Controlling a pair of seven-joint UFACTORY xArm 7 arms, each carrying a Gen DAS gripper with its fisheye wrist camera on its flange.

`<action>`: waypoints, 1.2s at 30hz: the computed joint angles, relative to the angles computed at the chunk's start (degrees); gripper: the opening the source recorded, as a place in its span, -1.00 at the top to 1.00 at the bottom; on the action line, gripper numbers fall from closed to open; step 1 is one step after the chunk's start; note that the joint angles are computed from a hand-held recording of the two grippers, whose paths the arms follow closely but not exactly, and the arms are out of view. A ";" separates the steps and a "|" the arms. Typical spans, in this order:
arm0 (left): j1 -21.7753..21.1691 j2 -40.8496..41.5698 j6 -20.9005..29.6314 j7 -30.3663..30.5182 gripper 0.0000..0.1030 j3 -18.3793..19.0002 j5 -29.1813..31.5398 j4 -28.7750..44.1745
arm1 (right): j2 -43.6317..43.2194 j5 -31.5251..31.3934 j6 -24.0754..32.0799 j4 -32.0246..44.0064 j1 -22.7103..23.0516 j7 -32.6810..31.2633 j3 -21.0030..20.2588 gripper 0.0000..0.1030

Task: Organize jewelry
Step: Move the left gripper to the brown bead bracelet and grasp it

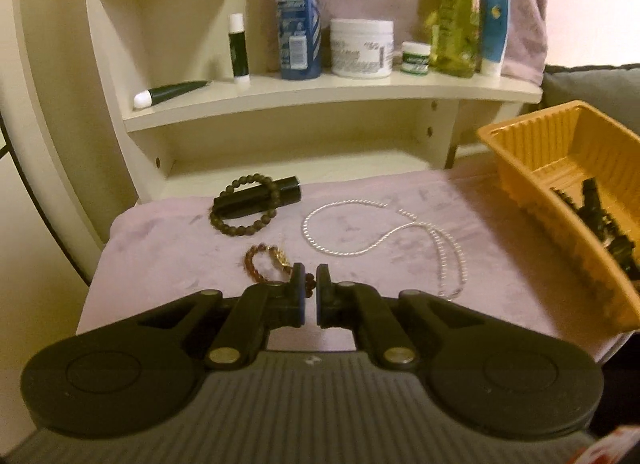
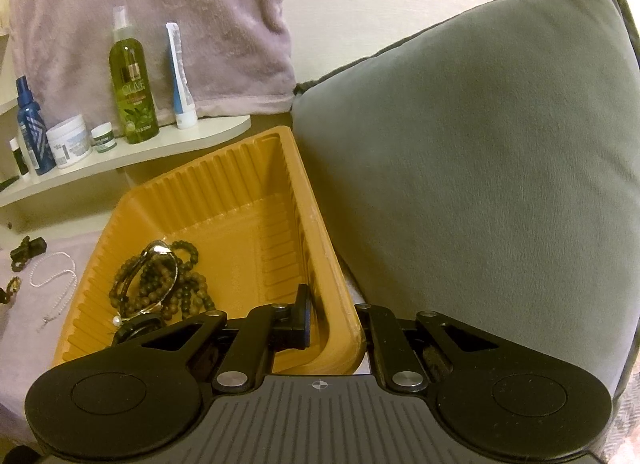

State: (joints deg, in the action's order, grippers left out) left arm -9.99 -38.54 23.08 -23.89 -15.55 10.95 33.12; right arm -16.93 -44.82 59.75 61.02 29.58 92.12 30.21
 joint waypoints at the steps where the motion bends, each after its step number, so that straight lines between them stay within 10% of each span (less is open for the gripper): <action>1: -0.21 -0.23 0.08 -0.18 0.93 -0.11 -0.14 0.13 | -0.02 -0.01 0.07 0.08 0.02 0.10 0.06 0.82; 36: -8.31 8.64 -1.25 1.72 0.93 -0.94 -5.46 16.48 | -0.78 -0.27 -0.74 -0.12 -0.52 1.84 0.75 0.83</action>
State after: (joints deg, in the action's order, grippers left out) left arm -18.30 -29.90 21.83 -22.16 -16.49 5.49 49.60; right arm -17.70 -45.09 59.02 60.90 29.06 93.96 30.96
